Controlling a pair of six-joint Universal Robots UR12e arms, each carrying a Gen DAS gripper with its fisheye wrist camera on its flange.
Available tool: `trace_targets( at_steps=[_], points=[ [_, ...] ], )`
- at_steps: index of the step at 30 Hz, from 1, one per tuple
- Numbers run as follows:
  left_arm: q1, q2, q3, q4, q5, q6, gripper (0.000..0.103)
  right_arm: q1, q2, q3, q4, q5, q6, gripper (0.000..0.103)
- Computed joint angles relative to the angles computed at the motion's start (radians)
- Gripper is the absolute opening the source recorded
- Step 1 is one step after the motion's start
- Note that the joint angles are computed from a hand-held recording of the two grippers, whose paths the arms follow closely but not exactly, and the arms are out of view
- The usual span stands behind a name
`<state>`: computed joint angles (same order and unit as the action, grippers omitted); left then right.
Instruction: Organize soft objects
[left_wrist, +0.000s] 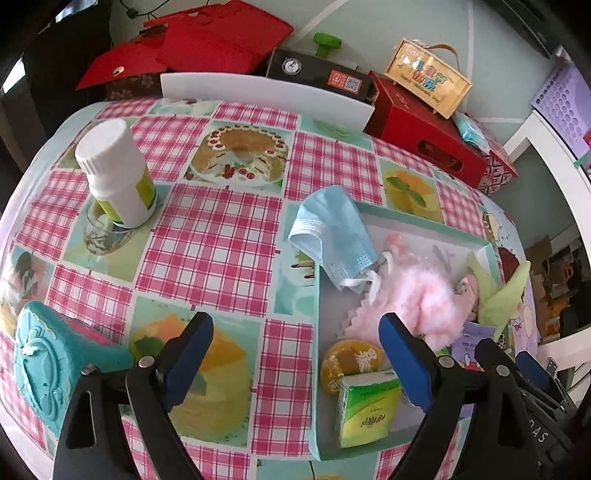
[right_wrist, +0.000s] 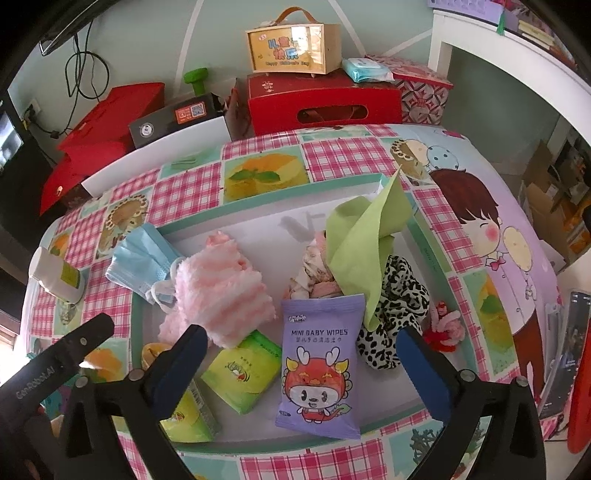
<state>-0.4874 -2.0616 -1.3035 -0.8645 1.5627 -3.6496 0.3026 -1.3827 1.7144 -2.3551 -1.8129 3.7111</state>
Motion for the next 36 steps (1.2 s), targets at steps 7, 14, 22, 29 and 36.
trace_targets(
  at_steps=[7, 14, 22, 29, 36],
  points=[
    [-0.013, 0.042, -0.052, 0.041, 0.046, 0.026, 0.091, 0.020, -0.022, 0.021, -0.017, -0.018, -0.006, 0.103],
    [-0.029, 0.086, -0.107, 0.051, 0.092, 0.032, 0.091, 0.040, -0.046, 0.053, -0.014, -0.032, -0.017, 0.103],
    [-0.046, 0.117, -0.146, 0.013, 0.132, 0.028, 0.091, 0.055, -0.068, 0.082, -0.008, -0.037, -0.023, 0.103],
    [-0.053, 0.144, -0.187, -0.002, 0.177, 0.008, 0.091, 0.066, -0.080, 0.101, 0.004, -0.037, -0.030, 0.103],
    [-0.064, 0.164, -0.218, -0.023, 0.256, 0.016, 0.091, 0.080, -0.091, 0.117, 0.002, -0.046, -0.033, 0.103]
  ],
)
